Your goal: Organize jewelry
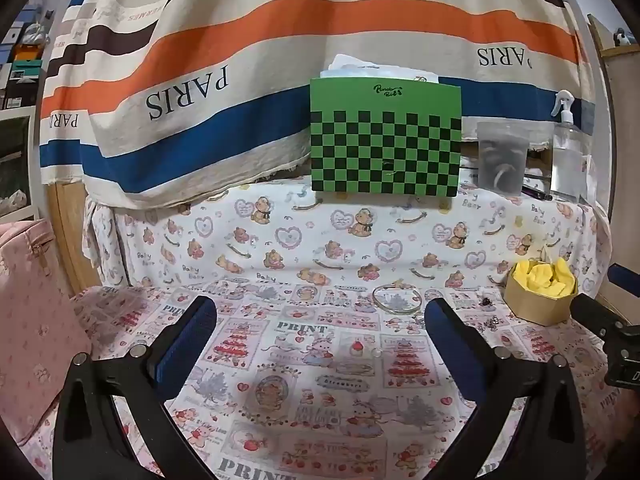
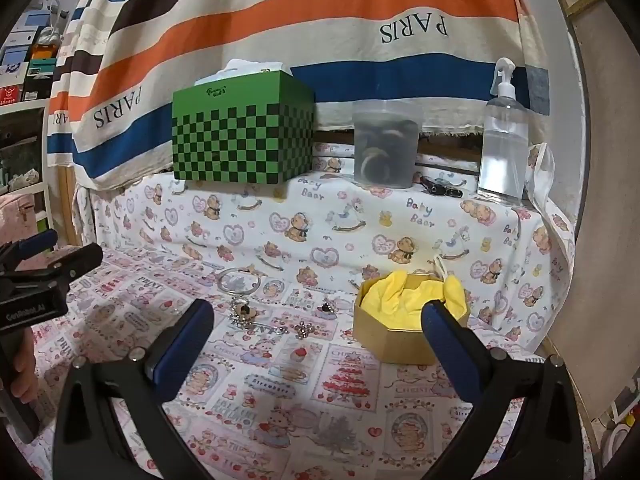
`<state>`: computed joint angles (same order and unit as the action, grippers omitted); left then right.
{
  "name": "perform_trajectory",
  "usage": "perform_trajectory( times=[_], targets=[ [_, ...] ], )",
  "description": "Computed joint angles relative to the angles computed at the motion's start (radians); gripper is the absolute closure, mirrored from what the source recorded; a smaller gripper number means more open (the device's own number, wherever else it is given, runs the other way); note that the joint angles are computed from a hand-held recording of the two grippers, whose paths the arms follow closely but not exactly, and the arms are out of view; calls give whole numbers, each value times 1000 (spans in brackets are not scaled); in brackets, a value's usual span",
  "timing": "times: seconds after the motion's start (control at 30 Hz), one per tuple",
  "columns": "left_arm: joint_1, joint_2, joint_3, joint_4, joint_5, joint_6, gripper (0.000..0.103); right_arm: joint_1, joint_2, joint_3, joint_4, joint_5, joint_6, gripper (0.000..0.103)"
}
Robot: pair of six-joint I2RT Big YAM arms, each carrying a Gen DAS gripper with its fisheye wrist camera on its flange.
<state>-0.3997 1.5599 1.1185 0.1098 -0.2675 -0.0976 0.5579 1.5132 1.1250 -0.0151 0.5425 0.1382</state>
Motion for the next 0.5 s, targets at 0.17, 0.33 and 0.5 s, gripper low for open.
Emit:
perform_trajectory(
  times=[0.17, 0.33, 0.5],
  targets=[
    [-1, -1, -5, 17, 19, 21, 0, -1, 4, 13, -18, -14, 9, 0],
    [6, 2, -15, 30, 15, 25, 0, -7, 6, 9, -13, -13, 9, 0],
    [-2, -1, -4, 11, 1, 16, 0, -3, 6, 11, -19, -8, 16, 0]
  ],
)
